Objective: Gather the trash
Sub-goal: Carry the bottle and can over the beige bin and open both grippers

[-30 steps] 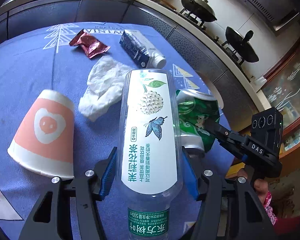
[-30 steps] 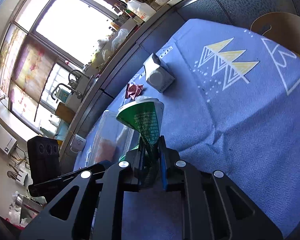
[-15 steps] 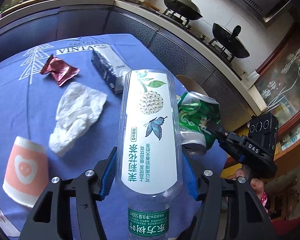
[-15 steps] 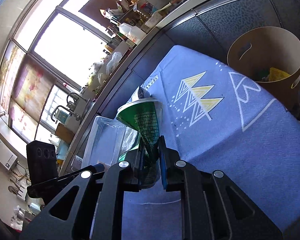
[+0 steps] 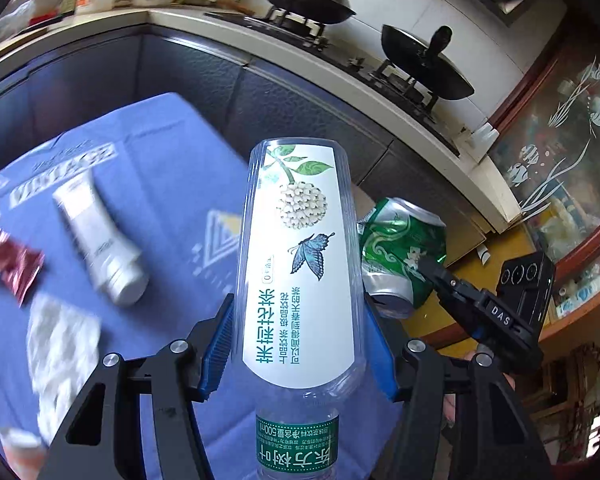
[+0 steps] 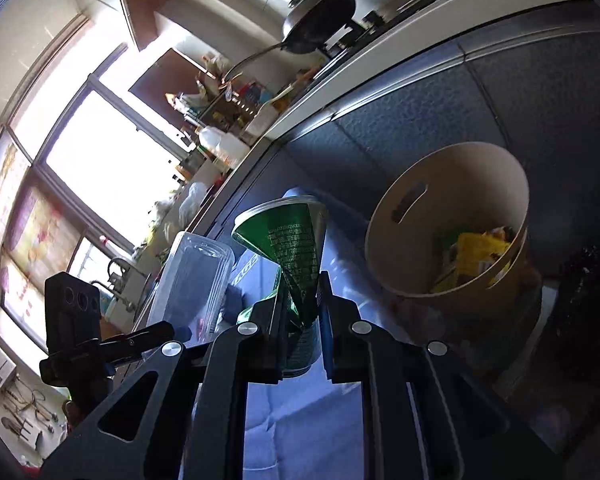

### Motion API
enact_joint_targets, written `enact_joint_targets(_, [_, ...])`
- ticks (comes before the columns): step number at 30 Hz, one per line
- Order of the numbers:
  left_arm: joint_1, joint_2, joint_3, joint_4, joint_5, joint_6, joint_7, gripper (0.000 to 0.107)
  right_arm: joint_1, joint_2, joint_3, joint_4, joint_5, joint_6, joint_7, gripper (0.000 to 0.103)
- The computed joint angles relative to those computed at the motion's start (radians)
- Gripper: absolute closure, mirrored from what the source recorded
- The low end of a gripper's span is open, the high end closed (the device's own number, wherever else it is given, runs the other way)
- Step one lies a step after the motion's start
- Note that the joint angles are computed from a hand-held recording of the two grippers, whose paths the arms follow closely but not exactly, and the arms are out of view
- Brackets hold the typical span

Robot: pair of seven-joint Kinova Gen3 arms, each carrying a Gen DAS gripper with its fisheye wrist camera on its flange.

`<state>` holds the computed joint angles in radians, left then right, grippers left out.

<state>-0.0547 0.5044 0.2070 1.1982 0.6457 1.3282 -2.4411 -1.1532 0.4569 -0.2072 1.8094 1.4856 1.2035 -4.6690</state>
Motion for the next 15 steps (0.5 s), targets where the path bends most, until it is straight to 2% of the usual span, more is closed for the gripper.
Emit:
enact_joint_targets(4, [0.115, 0.081, 0.017, -0.149, -0.047, 0.016, 0.108, 0.047, 0.014, -0.033, 0.002, 0.069, -0.047, 0.047, -0.031, 0.09])
enact_joint_targets(8, [0.239, 0.146, 0.022, -0.273, -0.113, -0.023, 0.225, 0.045, 0.058, -0.055, 0.008, 0.118, -0.082, 0.047, -0.026, 0.087])
enact_joint_targets(9, [0.278, 0.155, 0.014, -0.289, -0.143, -0.051, 0.255, 0.039, 0.087, -0.055, -0.001, 0.115, -0.106, 0.041, 0.001, 0.084])
enact_joint_targets(10, [0.304, 0.155, 0.009, -0.289, -0.172, -0.084, 0.281, 0.025, 0.105, -0.052, -0.001, 0.111, -0.13, 0.031, 0.026, 0.066])
enact_joint_targets(11, [0.328, 0.154, -0.005, -0.284, -0.186, -0.113, 0.295, 0.027, 0.115, -0.044, 0.003, 0.105, -0.151, 0.031, 0.039, 0.059])
enact_joint_targets(13, [0.327, 0.159, 0.015, -0.28, -0.211, -0.123, 0.306, 0.031, 0.115, -0.035, 0.009, 0.106, -0.159, 0.033, 0.033, 0.058])
enact_joint_targets(15, [0.299, 0.15, 0.032, -0.256, -0.201, -0.122, 0.298, 0.032, 0.096, -0.025, 0.011, 0.108, -0.151, 0.052, 0.012, 0.058])
